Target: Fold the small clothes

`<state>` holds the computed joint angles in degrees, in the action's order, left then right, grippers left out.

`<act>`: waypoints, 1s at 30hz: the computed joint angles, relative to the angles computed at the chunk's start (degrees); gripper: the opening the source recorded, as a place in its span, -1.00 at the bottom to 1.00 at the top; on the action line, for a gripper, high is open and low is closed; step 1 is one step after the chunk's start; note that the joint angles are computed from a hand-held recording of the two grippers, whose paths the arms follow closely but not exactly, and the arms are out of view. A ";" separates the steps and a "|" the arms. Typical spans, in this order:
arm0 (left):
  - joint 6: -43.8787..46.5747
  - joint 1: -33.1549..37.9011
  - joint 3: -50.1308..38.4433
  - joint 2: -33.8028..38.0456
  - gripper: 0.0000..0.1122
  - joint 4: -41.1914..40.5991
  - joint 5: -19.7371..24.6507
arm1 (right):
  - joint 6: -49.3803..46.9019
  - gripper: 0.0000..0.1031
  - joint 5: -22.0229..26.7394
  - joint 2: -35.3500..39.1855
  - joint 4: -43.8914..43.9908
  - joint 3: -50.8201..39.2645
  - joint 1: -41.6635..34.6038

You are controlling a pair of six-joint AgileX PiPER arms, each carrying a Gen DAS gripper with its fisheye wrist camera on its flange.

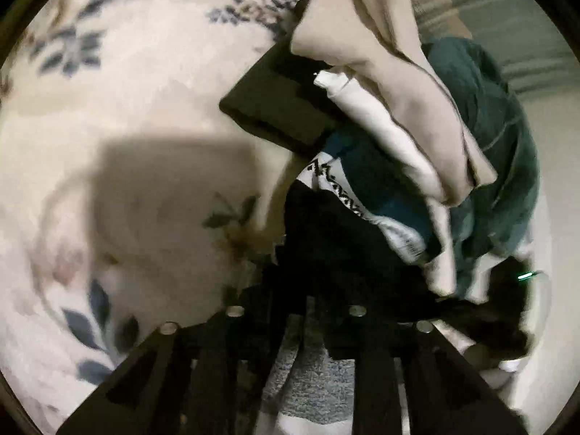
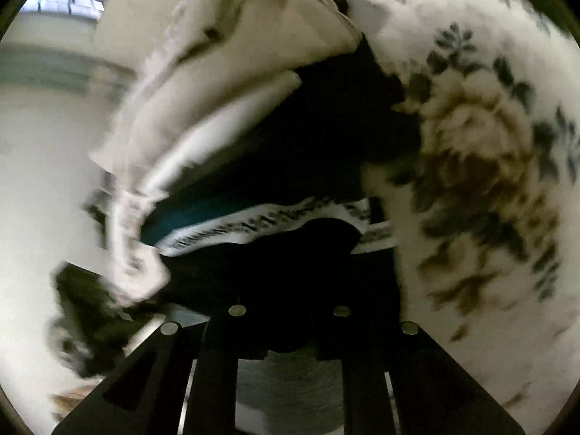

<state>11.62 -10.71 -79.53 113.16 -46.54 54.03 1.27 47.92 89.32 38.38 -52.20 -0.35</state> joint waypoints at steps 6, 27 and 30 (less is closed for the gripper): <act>12.01 4.47 13.39 -6.43 0.50 -13.03 4.46 | -10.50 0.73 7.40 -5.12 11.04 10.21 -12.80; 4.97 -1.74 11.97 -6.96 -0.15 -9.86 14.55 | -13.66 -0.38 14.41 -20.38 31.14 35.78 -14.27; 0.43 -3.38 9.48 -4.99 0.00 -4.82 13.23 | -4.29 -0.20 13.75 -25.80 26.11 36.32 -11.86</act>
<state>12.04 -14.09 -70.05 108.16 -51.36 67.25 -3.03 61.67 63.52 64.49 -15.88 -12.21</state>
